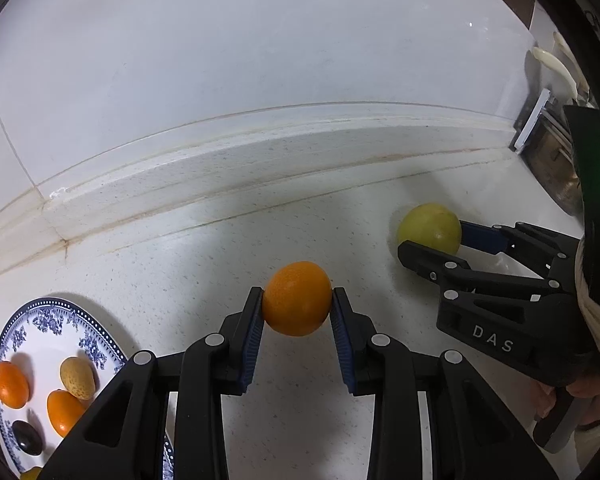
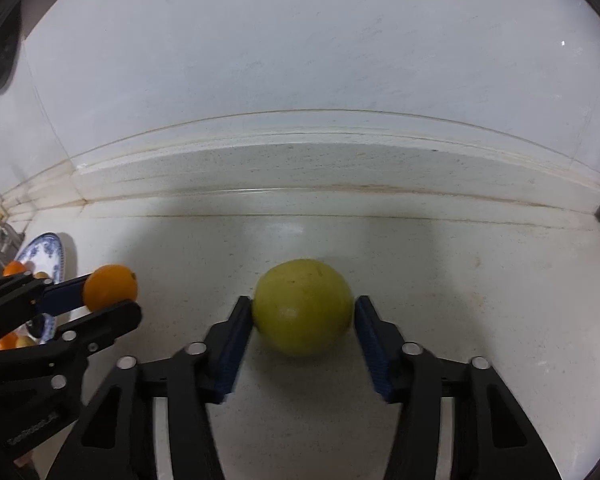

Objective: Organize fruits
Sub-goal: 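Grasp the last orange with the left tool while the right tool grasps the yellow-green grapefruit, then carry the orange and grapefruit onto the plate and open both tools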

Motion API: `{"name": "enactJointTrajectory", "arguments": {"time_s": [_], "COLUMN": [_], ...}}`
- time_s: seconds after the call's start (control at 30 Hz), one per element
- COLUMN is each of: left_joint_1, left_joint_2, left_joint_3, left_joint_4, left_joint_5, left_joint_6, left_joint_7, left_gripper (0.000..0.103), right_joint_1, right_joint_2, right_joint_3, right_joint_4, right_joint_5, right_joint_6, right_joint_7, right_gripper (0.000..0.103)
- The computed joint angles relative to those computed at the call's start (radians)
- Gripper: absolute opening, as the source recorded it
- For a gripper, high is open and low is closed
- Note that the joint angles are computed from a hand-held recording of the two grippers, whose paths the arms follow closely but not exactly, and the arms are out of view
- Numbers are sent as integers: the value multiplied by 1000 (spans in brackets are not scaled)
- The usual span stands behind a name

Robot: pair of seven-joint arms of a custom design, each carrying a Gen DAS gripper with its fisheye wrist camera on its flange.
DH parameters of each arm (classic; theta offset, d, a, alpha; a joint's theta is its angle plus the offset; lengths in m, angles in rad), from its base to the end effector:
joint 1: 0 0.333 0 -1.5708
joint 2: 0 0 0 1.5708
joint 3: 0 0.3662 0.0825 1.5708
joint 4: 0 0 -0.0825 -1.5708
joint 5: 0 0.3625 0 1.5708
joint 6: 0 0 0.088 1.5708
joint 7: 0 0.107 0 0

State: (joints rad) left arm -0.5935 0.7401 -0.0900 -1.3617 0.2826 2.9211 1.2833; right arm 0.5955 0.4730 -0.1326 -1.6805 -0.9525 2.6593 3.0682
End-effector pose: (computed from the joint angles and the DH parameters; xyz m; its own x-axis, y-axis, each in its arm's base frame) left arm 0.6240 -0.4992 0.4269 -0.5704 -0.8209 0.0278 -0.5672 0.3692 -0.7362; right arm 0.6175 0.3521 0.4309 -0.2107 -0.9743 -0.0793 -0.6603 0.2017 -0.7234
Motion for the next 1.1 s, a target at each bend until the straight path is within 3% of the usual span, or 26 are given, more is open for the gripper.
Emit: {"name": "enactJointTrajectory", "arguments": {"time_s": [0.33,0.6,0.7,0.83,0.93,1.1], "left_joint_1": [-6,-26,-50,-127,-148,-232], "left_joint_2": [-47,-127,-164,-225,-265,-326], "left_joint_3": [16,60,101,209,237,333], "left_joint_4": [-76,-208,-269,-375,-439,-545], "left_joint_5": [7,18,23,23,-14,-82], "left_joint_6": [63,156,204,296,345,422], "left_joint_7": [-18,-57,-77,-120,-107,-65], "left_gripper": [33,33,33,33,33,33], "right_joint_1": [26,31,35,35,40,60], "right_joint_2": [-22,-74,-88,-119,-131,-152], "right_joint_3": [-14,25,49,78,100,131], "right_joint_4": [-20,-48,-47,-67,-68,-71], "right_joint_5": [-78,-172,-200,-233,-245,-283], "right_joint_6": [-7,-50,-85,-99,-122,-163], "right_joint_7": [89,160,171,200,209,222], "right_gripper": [51,51,51,51,51,51]}}
